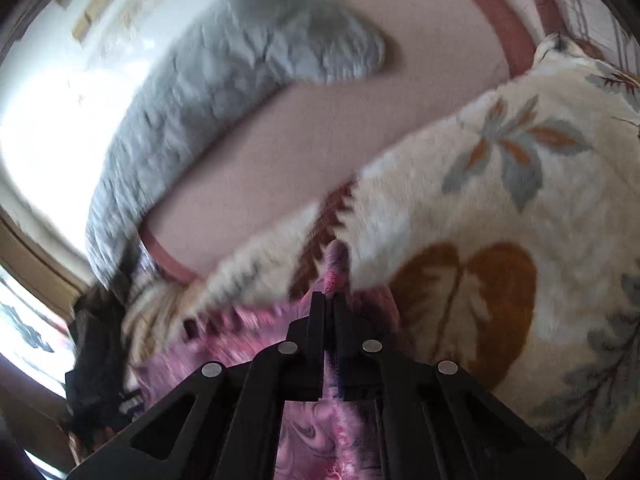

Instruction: Fold small clothes

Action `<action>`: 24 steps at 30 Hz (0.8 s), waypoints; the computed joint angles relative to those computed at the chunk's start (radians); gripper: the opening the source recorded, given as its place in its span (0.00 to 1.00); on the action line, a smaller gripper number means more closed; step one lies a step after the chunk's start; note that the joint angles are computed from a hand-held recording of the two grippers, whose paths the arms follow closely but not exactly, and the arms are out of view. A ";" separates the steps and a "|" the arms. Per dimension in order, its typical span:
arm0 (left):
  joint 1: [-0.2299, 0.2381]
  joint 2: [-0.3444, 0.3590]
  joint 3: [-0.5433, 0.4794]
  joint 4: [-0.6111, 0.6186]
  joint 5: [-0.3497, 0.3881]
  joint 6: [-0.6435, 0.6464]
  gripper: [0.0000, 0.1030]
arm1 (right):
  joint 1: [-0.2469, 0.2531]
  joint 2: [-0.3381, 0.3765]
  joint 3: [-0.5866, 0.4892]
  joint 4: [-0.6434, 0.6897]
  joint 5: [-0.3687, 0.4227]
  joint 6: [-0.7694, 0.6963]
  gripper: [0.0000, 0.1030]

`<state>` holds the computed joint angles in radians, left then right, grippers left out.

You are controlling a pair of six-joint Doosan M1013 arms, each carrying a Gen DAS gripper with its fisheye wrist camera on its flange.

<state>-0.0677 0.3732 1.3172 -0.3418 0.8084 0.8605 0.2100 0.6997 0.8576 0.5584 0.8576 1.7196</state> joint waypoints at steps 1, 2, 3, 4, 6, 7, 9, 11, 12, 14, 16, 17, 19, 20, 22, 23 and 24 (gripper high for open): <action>0.007 -0.001 0.006 -0.014 0.005 -0.002 0.10 | 0.005 0.031 -0.050 -0.092 0.081 0.077 0.03; 0.015 -0.004 0.014 -0.042 0.005 0.004 0.07 | 0.009 0.058 -0.093 -0.157 0.167 0.119 0.04; 0.027 -0.014 0.031 -0.095 0.001 0.024 0.07 | 0.011 0.062 -0.104 -0.182 0.201 0.132 0.05; 0.035 -0.027 0.042 -0.114 0.004 0.031 0.07 | 0.009 0.043 -0.083 -0.181 0.182 0.122 0.07; 0.036 -0.054 0.056 -0.093 0.010 0.058 0.09 | 0.013 -0.024 0.020 -0.177 0.055 0.099 0.12; 0.031 -0.074 0.068 -0.077 0.011 0.084 0.14 | 0.011 -0.055 0.070 -0.113 0.001 0.041 0.12; 0.023 -0.124 0.108 -0.072 0.005 0.141 0.32 | 0.003 -0.106 0.154 0.063 -0.041 -0.147 0.12; 0.008 -0.179 0.167 -0.079 -0.017 0.178 0.54 | 0.004 -0.130 0.199 0.152 -0.012 -0.265 0.14; 0.002 -0.196 0.190 -0.091 -0.026 0.196 0.55 | 0.009 -0.132 0.208 0.161 0.025 -0.288 0.15; -0.016 -0.213 0.218 -0.066 0.015 0.193 0.56 | 0.034 -0.108 0.173 0.024 0.164 -0.236 0.17; -0.039 -0.203 0.211 0.036 0.101 0.119 0.52 | 0.047 -0.126 0.199 -0.036 0.155 -0.225 0.15; -0.052 -0.215 0.227 0.062 0.099 0.113 0.49 | 0.043 -0.154 0.234 -0.013 0.119 -0.227 0.19; -0.063 -0.238 0.245 0.074 0.084 0.110 0.50 | 0.024 -0.198 0.294 0.053 0.065 -0.205 0.20; -0.061 -0.254 0.263 0.033 0.061 0.134 0.50 | 0.015 -0.228 0.334 0.057 0.023 -0.182 0.29; -0.060 -0.270 0.288 -0.033 0.026 0.168 0.50 | 0.005 -0.277 0.396 -0.044 -0.027 -0.084 0.50; -0.067 -0.271 0.290 -0.034 0.030 0.169 0.50 | 0.004 -0.291 0.416 -0.105 -0.033 -0.034 0.52; -0.080 -0.268 0.287 -0.004 0.039 0.152 0.50 | 0.000 -0.298 0.431 -0.135 -0.014 -0.001 0.52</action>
<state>-0.1473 0.1053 1.6046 -0.3453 0.8475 1.0122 0.2098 0.4019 1.2883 0.4233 0.8436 1.7190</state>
